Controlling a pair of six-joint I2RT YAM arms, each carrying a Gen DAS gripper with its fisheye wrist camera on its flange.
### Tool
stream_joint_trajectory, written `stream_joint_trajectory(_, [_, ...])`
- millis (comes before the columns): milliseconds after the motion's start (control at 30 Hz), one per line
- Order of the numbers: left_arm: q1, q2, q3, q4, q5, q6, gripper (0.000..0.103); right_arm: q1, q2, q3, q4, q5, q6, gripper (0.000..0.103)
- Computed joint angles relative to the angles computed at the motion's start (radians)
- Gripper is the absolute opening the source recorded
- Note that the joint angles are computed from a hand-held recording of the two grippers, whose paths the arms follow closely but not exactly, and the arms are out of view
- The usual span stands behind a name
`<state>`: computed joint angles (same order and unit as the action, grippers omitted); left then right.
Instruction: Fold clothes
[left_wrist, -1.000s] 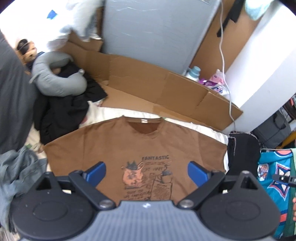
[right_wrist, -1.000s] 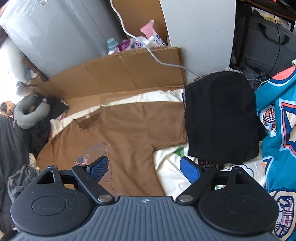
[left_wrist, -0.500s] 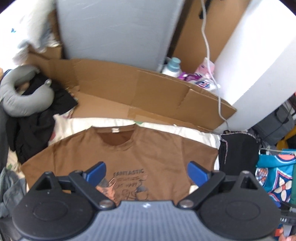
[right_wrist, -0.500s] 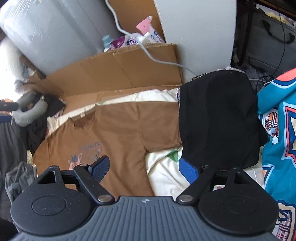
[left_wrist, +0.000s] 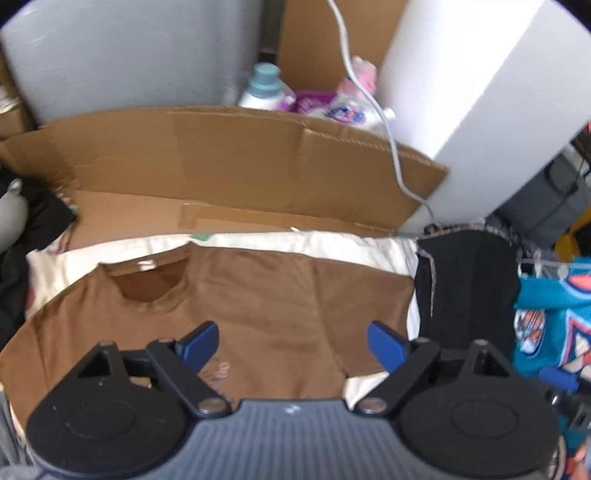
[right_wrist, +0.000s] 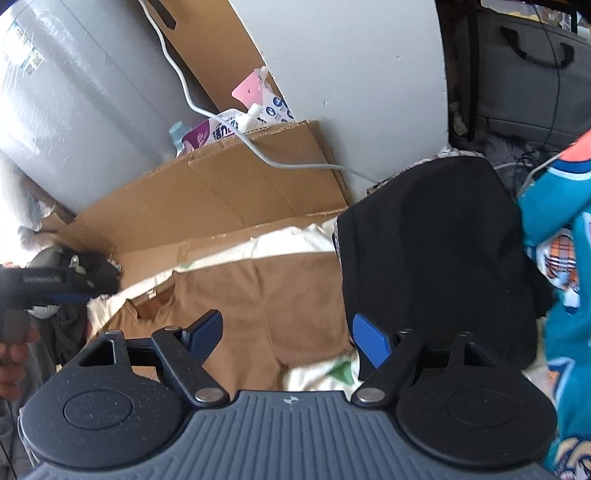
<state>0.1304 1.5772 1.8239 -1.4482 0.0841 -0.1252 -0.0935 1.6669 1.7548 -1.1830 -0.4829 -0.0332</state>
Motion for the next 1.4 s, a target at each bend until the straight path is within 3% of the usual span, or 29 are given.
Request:
stream_joint_trajectory(133, [-0.050, 0.007, -0.130, 0.127, 0.009, 0.020, 0.086, 0.005, 0.014, -0.156, 0.161, -0.033, 0.068, 0.074])
stream_joint_trajectory(200, [-0.069, 0.006, -0.197, 0.189, 0.012, 0.025, 0.085, 0.017, 0.029, -0.233, 0.232, -0.023, 0.106, 0.063])
stream_joint_trajectory(467, [-0.093, -0.047, -0.517, 0.450, 0.068, 0.093, 0.066, 0.093, -0.003, -0.587, 0.623, 0.051, 0.179, 0.056])
stream_joint_trajectory(633, [-0.089, -0.094, -0.724, 0.622, 0.097, 0.095, 0.054, 0.117, 0.018, -0.729, 0.843, 0.076, 0.207, 0.051])
stream_joint_trajectory(700, [-0.085, -0.105, -0.789, 0.678, 0.098, 0.099, 0.052, 0.121, 0.040, -0.758, 0.899, 0.079, 0.213, 0.034])
stream_joint_trajectory(767, [-0.075, -0.124, -0.851, 0.736, 0.097, 0.093, 0.052, 0.124, 0.068, -0.748, 0.889, 0.080, 0.208, 0.029])
stream_joint_trajectory(1100, [0.006, -0.133, -1.062, 0.982, 0.178, 0.024, 0.052, 0.167, 0.132, -0.663, 0.782, 0.170, 0.346, 0.029])
stream_joint_trajectory(1300, [0.047, -0.123, -1.131, 1.038, 0.232, 0.028, 0.052, 0.194, 0.248, -0.501, 0.621, 0.231, 0.512, 0.030])
stream_joint_trajectory(1400, [0.078, -0.114, -1.143, 1.050, 0.250, 0.036, 0.052, 0.202, 0.286, -0.461, 0.614, 0.252, 0.558, 0.030])
